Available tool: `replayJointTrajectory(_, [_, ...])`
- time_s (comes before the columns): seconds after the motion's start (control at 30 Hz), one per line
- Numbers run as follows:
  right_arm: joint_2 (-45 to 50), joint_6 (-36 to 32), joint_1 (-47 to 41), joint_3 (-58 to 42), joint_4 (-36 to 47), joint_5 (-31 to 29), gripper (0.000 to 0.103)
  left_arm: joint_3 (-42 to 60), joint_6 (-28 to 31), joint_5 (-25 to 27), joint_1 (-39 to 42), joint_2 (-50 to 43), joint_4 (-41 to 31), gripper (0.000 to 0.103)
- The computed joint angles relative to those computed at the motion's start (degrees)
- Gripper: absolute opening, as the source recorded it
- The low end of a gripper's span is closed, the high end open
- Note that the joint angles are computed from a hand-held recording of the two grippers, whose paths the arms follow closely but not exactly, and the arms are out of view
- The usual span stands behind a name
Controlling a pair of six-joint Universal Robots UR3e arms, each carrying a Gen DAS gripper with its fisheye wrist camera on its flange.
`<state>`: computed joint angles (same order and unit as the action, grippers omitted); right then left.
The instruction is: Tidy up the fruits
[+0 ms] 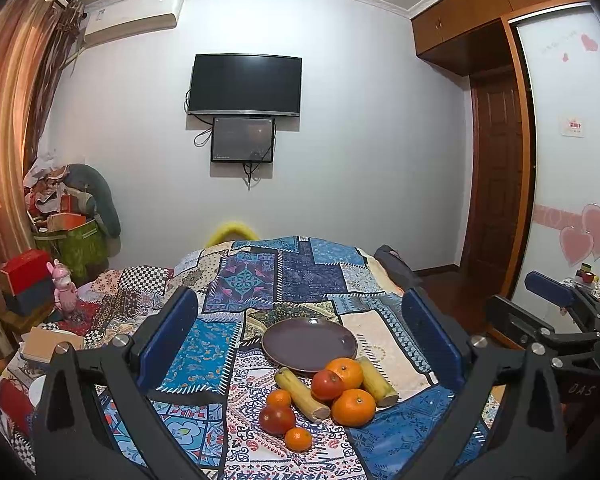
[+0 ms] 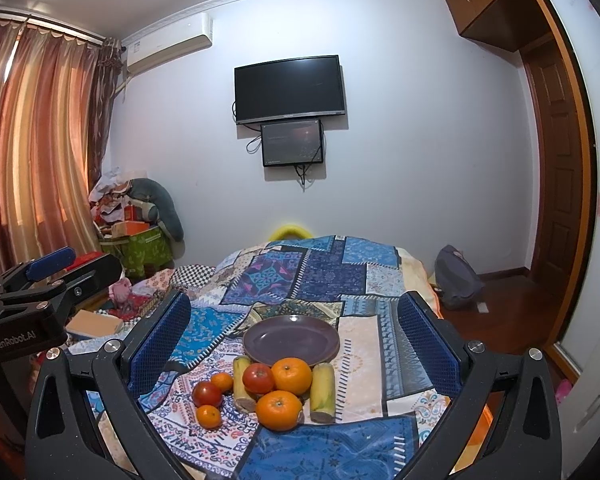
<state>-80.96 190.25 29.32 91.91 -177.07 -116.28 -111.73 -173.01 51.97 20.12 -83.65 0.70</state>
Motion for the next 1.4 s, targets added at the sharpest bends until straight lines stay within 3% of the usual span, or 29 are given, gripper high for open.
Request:
replayJointTrajectory(0.27, [0.1, -0.4, -1.5, 0.2, 0.1, 2.8, 0.103, 0.4, 0.6, -0.1, -0.4, -1.4, 0.4, 0.102])
replayJointTrajectory(0.33, [0.1, -0.4, -2.2, 0.8, -0.2, 3.9, 0.101, 1.2, 1.1, -0.3, -0.6, -2.2, -0.6, 0.094])
replayJointTrajectory(0.57, [-0.1, 1.3, -7.8, 1.6, 5.3, 11.9, 0.072, 8.0, 4.3, 3.3, -3.5, -8.7, -8.3, 0.072])
replayJointTrajectory(0.8, [1.5, 2.3, -13.8, 1.8, 12.2, 19.3, 0.055, 17.2, 6.9, 6.6, -5.5, -18.3, -17.1, 0.054])
replayJointTrajectory(0.97, [3.7, 2.3, -17.4, 1.3, 17.0, 24.5, 0.047, 26.0, 9.0, 7.1, -6.3, -26.2, -26.4, 0.051])
replayJointTrajectory(1.17, [7.9, 1.5, -20.6, -1.9, 22.1, 29.5, 0.046, 36.9, 11.2, 10.3, -9.2, -35.8, -35.2, 0.051])
replayJointTrajectory(1.4, [14.4, 0.4, -22.2, -8.4, 27.5, 32.9, 0.041, 44.9, 12.5, 10.0, -11.8, -41.8, -41.4, 0.051])
